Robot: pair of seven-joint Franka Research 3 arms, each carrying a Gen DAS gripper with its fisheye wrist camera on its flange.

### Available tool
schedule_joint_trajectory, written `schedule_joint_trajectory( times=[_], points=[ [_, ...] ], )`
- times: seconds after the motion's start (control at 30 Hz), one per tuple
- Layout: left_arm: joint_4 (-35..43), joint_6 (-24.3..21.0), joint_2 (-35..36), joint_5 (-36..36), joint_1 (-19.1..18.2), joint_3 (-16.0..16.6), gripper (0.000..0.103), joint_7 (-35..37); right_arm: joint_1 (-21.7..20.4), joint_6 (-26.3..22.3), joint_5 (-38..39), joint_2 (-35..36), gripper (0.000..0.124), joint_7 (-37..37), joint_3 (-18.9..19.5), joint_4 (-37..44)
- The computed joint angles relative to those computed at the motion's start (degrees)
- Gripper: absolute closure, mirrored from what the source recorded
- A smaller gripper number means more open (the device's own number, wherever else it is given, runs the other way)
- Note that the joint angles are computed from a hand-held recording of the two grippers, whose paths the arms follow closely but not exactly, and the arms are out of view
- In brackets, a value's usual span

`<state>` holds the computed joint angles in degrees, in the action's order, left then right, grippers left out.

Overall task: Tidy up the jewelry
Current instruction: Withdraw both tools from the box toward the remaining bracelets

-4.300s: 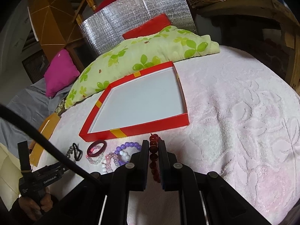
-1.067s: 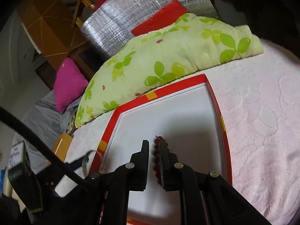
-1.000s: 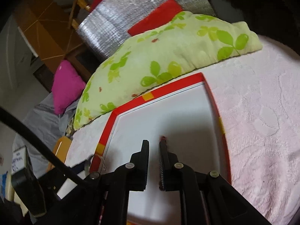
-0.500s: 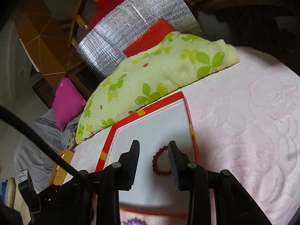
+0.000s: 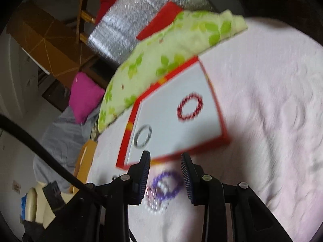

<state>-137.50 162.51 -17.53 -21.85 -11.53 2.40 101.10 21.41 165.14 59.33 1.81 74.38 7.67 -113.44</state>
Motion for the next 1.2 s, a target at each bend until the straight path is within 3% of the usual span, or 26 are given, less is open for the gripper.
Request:
schedule_joint_trajectory(
  times=[0.13,0.3,0.43,0.57,0.7,0.87,1.1,1.2],
  points=[
    [-0.3,0.7,0.1,-4.1,-1.9,1.5,0.036,2.2,0.9,0.3,-12.7,1.6,0.089,9.4,-0.1,0.1],
    [-0.4,0.7,0.5,-3.9,-1.9,0.7,0.036,3.0,1.2,-0.9,-23.6,3.9,0.089,18.5,-0.6,1.4],
    [-0.4,0.7,0.7,-4.5,-2.6,0.5,0.036,5.2,2.5,-2.7,-38.5,5.2,0.093,27.9,-2.2,2.5],
    [-0.3,0.2,0.6,-5.6,-3.5,0.5,0.036,7.4,3.3,-6.3,-48.4,6.8,0.101,33.0,-3.0,4.5],
    [-0.2,-0.3,0.4,-6.7,-3.7,0.4,0.036,8.8,5.4,-8.1,-61.3,7.6,0.114,39.5,-4.8,5.8],
    [-0.8,0.2,0.0,-6.3,-3.2,-0.4,0.036,8.5,6.5,-9.4,-74.5,6.9,0.114,49.9,-6.6,5.7],
    [0.6,0.0,0.4,-6.9,-7.4,-0.4,0.036,12.8,2.4,-10.1,-69.8,5.1,0.114,52.6,-5.1,3.8],
    [3.6,-1.8,2.8,-6.4,-8.1,-2.2,0.036,14.7,0.9,-10.6,-67.0,4.0,0.114,53.0,-4.8,2.6]
  ],
)
